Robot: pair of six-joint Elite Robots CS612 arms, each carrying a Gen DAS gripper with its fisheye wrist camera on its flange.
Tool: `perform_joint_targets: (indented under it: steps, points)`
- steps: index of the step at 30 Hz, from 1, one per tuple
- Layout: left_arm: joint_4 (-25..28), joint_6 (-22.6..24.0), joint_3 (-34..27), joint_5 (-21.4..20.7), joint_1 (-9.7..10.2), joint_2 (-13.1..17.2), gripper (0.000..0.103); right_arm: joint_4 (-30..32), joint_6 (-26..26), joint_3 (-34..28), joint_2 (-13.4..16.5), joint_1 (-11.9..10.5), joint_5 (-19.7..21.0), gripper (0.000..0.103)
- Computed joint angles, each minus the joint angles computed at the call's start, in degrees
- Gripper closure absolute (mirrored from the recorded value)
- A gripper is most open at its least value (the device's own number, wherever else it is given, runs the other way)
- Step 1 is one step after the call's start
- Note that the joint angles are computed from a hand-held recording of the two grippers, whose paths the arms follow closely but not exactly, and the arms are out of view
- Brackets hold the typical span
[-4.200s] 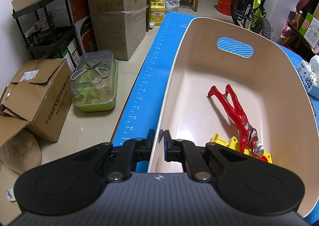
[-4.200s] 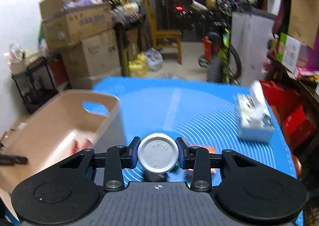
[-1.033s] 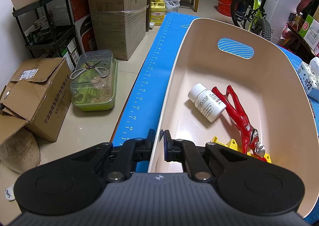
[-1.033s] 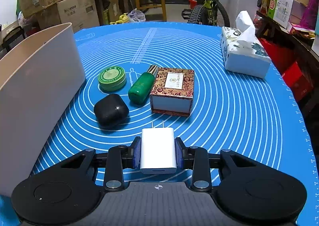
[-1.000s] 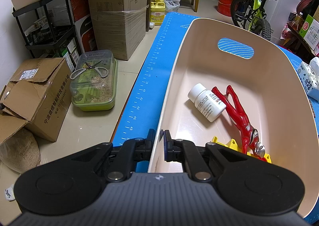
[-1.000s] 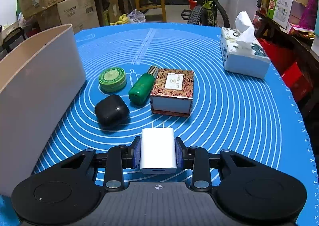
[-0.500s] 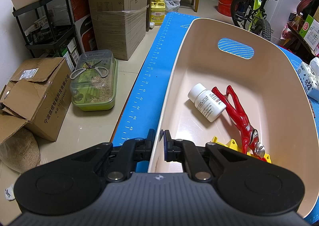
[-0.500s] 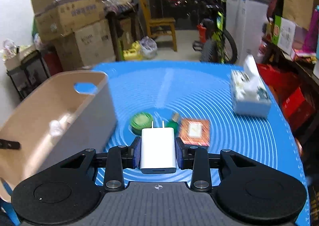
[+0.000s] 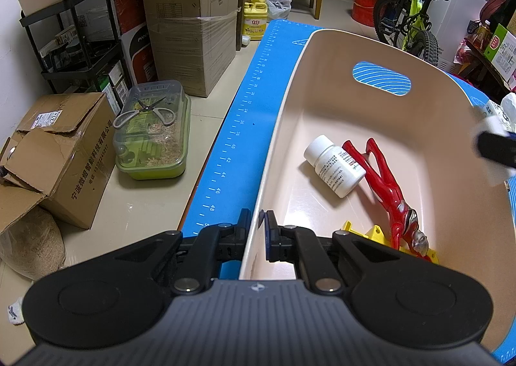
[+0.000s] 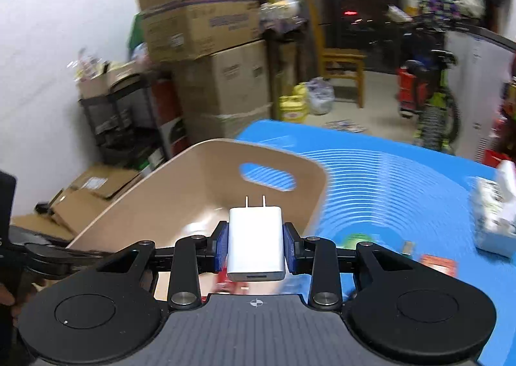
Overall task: Organize rigid objects
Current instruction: 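Carry the white charger into the bin and release it, then move the right gripper to the red patterned box and grasp it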
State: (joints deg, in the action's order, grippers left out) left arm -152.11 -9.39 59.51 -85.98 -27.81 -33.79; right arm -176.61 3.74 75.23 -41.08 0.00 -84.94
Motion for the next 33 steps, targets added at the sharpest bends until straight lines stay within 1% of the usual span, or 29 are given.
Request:
perform_joint_targets:
  steps: [5,7,13,15,19,20,21,24,25,27,30,33]
  points:
    - [0.03,-0.07,0.00,0.01,-0.01,0.00,0.093,6.55,-3.02,-3.98,1.80,1.47,0.94,0.060]
    - [0.02,-0.12,0.01,-0.06,-0.02,0.00,0.093,9.34,-4.10,-5.19,2.38,2.06,0.54,0.060]
    - [-0.09,-0.20,0.07,-0.15,-0.02,0.00,0.093,17.23,-5.03,-7.64,3.53,3.02,-0.33,0.060]
    - [-0.12,-0.25,0.15,-0.12,-0.03,-0.04,0.093,18.72,-5.60,-7.99,3.55,3.24,-0.87,0.060]
    - [-0.12,-0.18,0.13,-0.12,-0.04,-0.03,0.093,18.77,-5.03,-7.65,3.35,2.95,-0.32,0.059]
    - [-0.17,-0.17,0.20,-0.03,-0.06,-0.05,0.093,17.85,-4.60,-7.23,3.19,2.86,0.00,0.057]
    - [-0.21,-0.26,0.25,-0.05,-0.09,-0.07,0.093,16.93,-4.28,-6.85,3.06,2.76,0.34,0.051]
    - [-0.19,-0.33,0.18,-0.20,-0.02,0.00,0.093,15.42,-3.49,-6.11,2.63,2.39,0.95,0.050]
    - [-0.19,-0.33,0.18,-0.20,-0.02,0.00,0.093,14.37,-2.90,-5.67,2.40,2.22,1.21,0.048]
    - [-0.22,-0.39,0.22,-0.23,-0.04,-0.01,0.093,11.24,-1.24,-4.31,1.75,1.74,1.85,0.034]
    - [-0.16,-0.33,0.15,-0.25,0.00,0.01,0.093,7.98,0.10,-2.75,0.82,1.04,1.82,0.030]
    - [-0.21,-0.43,0.19,-0.28,0.00,0.00,0.093,5.07,1.13,-1.25,-0.16,0.21,0.51,0.027]
